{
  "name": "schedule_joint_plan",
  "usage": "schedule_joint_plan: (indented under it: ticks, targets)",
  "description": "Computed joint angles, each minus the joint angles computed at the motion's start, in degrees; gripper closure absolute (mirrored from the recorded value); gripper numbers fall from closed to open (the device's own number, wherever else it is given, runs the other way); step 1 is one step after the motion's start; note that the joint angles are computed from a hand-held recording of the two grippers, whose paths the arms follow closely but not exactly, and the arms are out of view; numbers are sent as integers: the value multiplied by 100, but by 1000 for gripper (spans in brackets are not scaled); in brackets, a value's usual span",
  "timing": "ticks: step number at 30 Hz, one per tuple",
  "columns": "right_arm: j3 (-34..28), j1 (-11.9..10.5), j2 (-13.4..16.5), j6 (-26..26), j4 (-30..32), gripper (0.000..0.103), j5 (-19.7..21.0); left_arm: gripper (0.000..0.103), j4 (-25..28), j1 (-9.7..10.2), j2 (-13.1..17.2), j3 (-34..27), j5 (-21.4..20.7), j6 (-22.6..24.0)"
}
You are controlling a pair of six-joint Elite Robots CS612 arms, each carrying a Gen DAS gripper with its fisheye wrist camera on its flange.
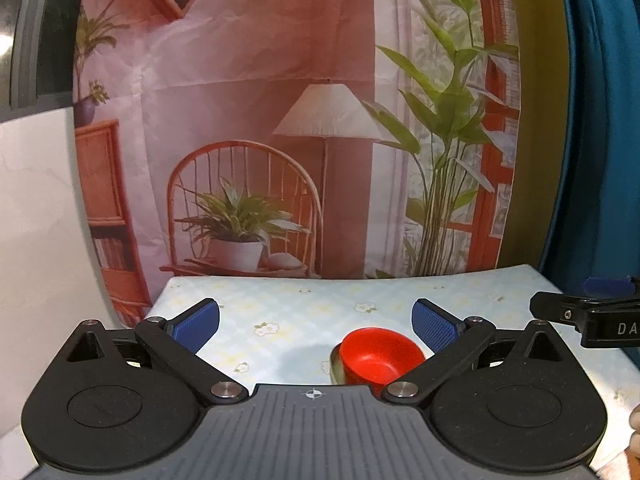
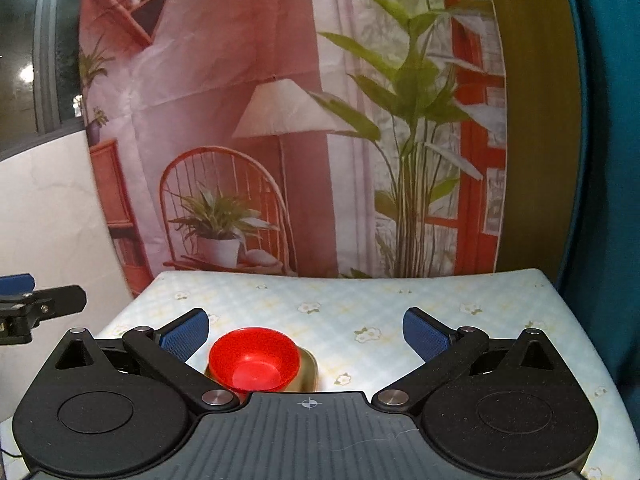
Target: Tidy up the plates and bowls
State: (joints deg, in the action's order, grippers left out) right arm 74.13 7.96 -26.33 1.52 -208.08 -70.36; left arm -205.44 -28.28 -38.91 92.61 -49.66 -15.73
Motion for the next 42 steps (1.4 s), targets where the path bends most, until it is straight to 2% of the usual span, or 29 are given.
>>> schedule_joint_plan:
  ticks: [7,15,20,30,42]
  targets:
    - [330,37,-114,-65,-279,0,5,0,-33,-147,-56,123,519,292]
    - [592,67,-182,-74,-627,0,-92,0,-543,-164,-84,333,254,266]
    - [644,45,-177,71,-732,0,-165,0,-703,-182,-30,315,306,358]
    - [636,36,-151,249,-811,0,-323,0,-455,-200,-53,343,473,203]
    - [613,53,-151,186,-678,0,-293,0,-473,-179,-74,386,296,251]
